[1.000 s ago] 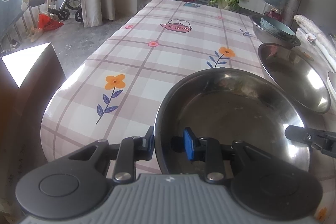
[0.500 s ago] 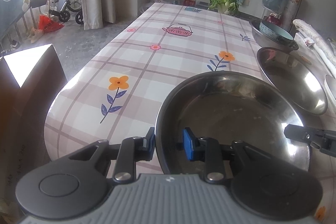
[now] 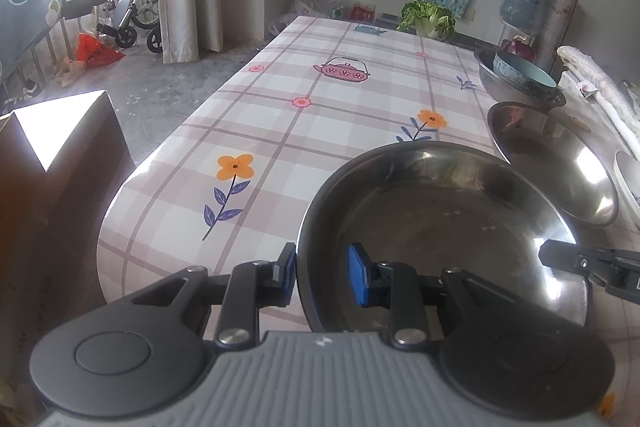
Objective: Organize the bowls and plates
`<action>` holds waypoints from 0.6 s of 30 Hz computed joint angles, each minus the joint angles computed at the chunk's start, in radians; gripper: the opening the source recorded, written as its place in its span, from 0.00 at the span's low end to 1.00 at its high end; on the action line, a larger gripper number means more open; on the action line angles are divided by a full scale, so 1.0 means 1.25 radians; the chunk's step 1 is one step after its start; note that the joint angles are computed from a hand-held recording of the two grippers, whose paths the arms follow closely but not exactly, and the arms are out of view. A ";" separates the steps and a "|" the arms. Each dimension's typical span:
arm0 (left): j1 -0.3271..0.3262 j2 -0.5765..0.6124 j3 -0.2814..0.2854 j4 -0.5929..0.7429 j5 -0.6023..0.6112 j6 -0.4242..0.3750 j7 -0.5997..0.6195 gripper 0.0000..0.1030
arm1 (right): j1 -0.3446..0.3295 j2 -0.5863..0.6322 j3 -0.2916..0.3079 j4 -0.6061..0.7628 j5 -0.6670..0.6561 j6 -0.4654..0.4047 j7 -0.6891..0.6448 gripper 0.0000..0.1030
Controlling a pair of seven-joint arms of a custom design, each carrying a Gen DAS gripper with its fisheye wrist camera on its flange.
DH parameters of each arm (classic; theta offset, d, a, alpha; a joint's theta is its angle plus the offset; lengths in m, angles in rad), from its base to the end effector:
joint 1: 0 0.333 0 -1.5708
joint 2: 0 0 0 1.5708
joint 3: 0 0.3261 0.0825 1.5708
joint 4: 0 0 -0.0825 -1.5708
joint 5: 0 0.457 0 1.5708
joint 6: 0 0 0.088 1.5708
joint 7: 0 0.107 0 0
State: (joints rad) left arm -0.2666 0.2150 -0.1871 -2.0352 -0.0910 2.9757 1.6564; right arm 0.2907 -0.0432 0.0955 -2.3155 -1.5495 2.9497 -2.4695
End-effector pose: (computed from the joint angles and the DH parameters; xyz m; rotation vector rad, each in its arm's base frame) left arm 0.6288 -0.2938 0.3914 -1.4281 2.2406 -0.8995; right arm 0.4982 0.2738 0.3525 -1.2794 1.9186 -0.4782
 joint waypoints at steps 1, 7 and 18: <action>0.000 -0.001 0.000 -0.001 0.000 0.002 0.000 0.28 | 0.000 -0.001 0.000 0.000 -0.002 -0.001 0.001 0.12; 0.010 -0.008 -0.013 -0.006 -0.026 0.010 0.019 0.28 | 0.001 -0.011 0.002 -0.004 -0.020 -0.009 0.015 0.12; 0.009 -0.022 -0.027 0.000 -0.060 0.033 0.061 0.28 | 0.003 -0.066 0.014 -0.033 -0.066 -0.041 0.066 0.12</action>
State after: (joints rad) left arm -0.2555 0.1872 -0.2206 -2.0354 -0.1665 3.0164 1.7323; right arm 0.2944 -0.1257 0.1135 -2.3573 -1.6316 2.8986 -2.3869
